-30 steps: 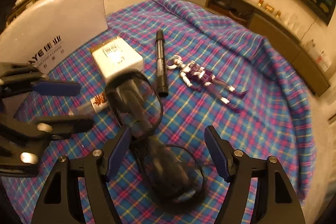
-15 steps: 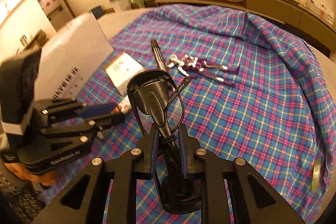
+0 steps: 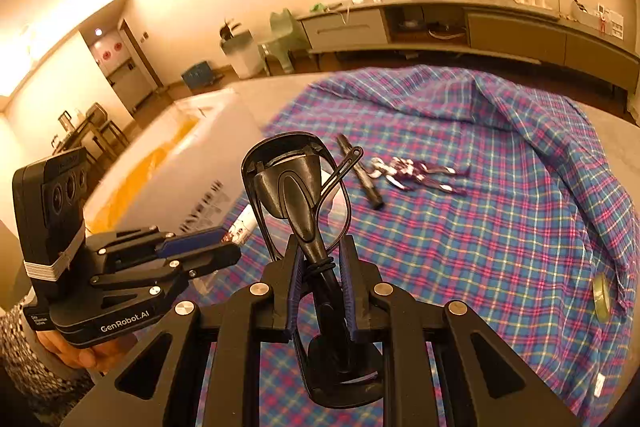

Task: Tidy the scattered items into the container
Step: 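Carry the lighter and glasses together over the white box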

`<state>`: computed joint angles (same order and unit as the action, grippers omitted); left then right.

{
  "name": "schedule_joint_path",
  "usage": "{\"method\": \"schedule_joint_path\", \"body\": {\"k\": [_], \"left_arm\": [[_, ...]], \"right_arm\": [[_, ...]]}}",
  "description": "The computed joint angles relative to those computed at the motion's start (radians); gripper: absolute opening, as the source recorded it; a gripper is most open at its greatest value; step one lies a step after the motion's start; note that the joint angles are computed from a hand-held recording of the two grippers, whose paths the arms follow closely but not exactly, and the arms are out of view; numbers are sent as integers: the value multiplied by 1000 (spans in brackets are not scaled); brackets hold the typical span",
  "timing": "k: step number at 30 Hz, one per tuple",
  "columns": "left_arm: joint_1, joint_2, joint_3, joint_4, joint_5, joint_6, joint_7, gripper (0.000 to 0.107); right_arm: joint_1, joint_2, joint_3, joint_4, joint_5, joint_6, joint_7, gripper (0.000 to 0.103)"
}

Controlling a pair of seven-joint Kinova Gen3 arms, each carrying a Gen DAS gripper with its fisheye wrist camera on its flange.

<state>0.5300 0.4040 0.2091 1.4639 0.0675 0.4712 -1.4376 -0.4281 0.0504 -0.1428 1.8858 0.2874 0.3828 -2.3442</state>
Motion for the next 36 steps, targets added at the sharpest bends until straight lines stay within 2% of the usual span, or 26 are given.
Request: {"method": "schedule_joint_path", "body": {"k": [5,9,15,20,29,36], "left_arm": [[-73,-86,52,91,69,-50,-69,19],[-132,-145,82,150,141,-81,-136,19],[-242,-234,119,234,315,-112,-289,19],[-275,-282,88,272,420,-108,-376,19],[-311,-333,16,325,548,-93,-493,19],[-354,-358,-33,359,680,-72,-619,19]], "right_arm": [[-47,-28,-25,-20,146,3,-169,19],[-71,-26,-53,-51,198,13,-237,19],[-136,-3,-69,-120,298,47,-335,19],[-189,22,-68,-177,342,73,-368,19],[-290,83,-42,-283,405,129,-406,19],[-348,139,-10,-361,400,153,-394,19]]}}
